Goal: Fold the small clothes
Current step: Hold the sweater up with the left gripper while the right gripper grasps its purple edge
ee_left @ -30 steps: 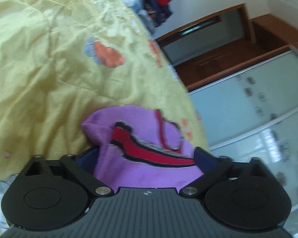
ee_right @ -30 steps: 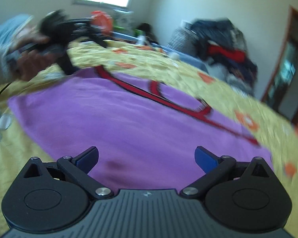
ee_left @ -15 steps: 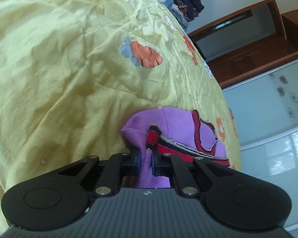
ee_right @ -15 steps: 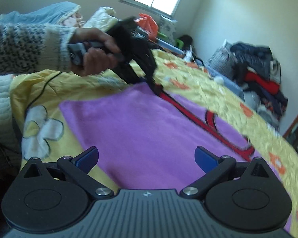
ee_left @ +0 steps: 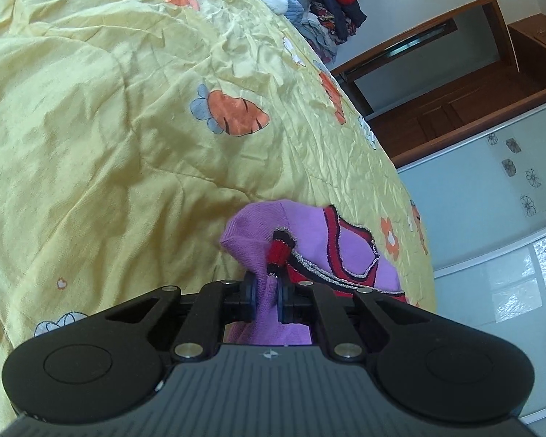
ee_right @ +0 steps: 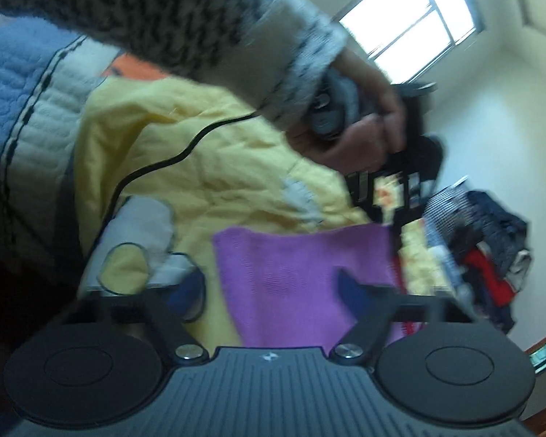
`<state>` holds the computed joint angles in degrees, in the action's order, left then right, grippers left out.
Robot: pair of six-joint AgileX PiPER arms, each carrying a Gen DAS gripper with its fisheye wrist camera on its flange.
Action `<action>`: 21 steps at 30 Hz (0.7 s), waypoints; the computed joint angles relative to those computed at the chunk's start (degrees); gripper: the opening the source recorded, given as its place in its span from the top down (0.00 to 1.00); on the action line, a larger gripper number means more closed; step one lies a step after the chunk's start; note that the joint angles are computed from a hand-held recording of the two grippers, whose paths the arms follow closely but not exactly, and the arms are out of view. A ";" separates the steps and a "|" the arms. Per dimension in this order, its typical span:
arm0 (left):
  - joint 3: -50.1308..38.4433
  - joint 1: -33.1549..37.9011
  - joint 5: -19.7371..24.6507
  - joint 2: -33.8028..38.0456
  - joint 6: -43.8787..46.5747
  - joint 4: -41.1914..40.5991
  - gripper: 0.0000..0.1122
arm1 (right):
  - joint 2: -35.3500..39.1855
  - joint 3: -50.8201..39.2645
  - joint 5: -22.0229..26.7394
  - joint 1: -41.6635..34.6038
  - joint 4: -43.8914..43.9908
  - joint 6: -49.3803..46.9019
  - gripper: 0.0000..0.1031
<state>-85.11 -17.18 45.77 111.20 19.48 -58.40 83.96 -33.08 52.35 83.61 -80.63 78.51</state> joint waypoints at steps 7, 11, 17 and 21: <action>2.31 0.64 -0.86 -0.40 2.19 -3.04 0.90 | 1.21 -3.31 -3.95 -4.11 1.30 -3.43 0.93; 2.84 0.48 -1.45 -1.25 1.23 -3.42 0.90 | -3.44 -1.86 -4.44 -3.89 1.85 0.84 0.94; 0.46 -1.08 -2.20 -1.64 -4.12 -1.20 0.91 | -18.59 1.33 -22.02 -18.34 7.13 4.59 0.95; -3.91 -3.67 -2.20 -1.63 -9.62 3.63 0.91 | -29.01 3.72 -30.77 -29.39 17.71 -2.63 0.95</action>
<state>-89.02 -20.84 43.57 109.57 9.86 -54.77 54.94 -29.36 21.58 54.21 -62.92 75.88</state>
